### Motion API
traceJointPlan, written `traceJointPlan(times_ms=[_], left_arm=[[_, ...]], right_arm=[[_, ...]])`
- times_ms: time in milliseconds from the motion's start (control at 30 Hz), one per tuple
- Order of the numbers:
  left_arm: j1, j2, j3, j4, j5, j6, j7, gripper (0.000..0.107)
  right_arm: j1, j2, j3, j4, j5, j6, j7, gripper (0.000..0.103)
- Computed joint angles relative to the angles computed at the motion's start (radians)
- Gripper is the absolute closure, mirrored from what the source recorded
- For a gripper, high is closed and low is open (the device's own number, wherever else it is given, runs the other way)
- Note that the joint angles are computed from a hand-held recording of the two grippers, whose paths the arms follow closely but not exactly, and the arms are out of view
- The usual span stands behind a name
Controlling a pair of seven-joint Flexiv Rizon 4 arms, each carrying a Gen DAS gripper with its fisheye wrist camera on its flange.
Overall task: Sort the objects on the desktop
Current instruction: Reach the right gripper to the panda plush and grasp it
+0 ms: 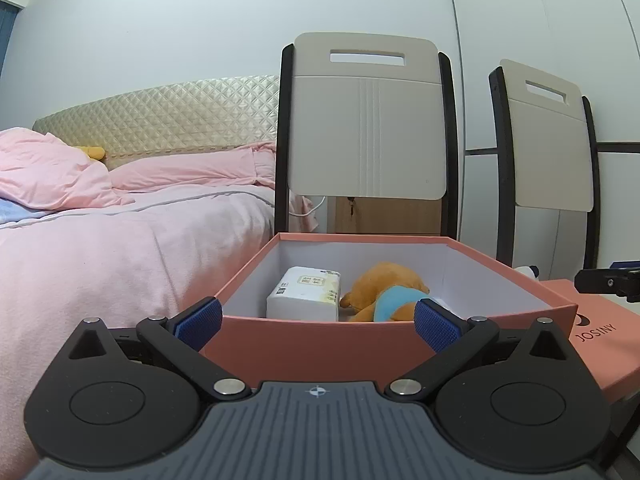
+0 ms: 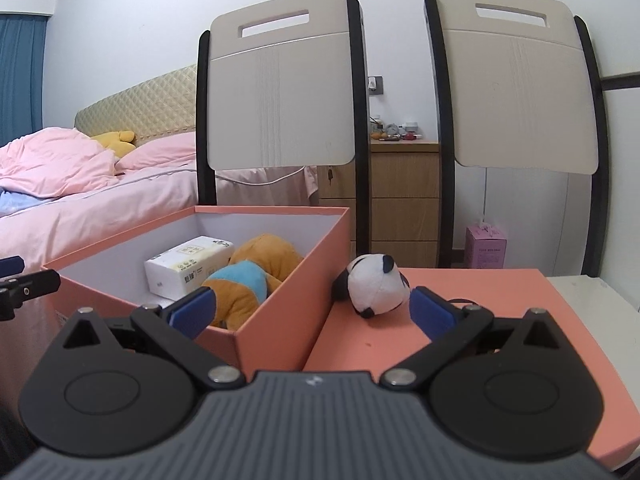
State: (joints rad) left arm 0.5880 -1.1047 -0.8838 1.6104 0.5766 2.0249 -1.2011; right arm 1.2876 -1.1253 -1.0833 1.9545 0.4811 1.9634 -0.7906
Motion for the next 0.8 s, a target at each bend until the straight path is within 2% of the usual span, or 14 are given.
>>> traceJointPlan(times_ms=[633, 800], left_arm=[[-0.006, 0.003, 0.012, -0.008, 0.019, 0.008, -0.02, 0.004], [-0.002, 0.001, 0.007, -0.007, 0.023, 0.006, -0.021, 0.004]], right_arm=[[-0.004, 0.016, 0.002, 0.017, -0.018, -0.008, 0.034, 0.0], [-0.007, -0.018, -0.022, 0.011, 0.011, -0.004, 0.041, 0.0]])
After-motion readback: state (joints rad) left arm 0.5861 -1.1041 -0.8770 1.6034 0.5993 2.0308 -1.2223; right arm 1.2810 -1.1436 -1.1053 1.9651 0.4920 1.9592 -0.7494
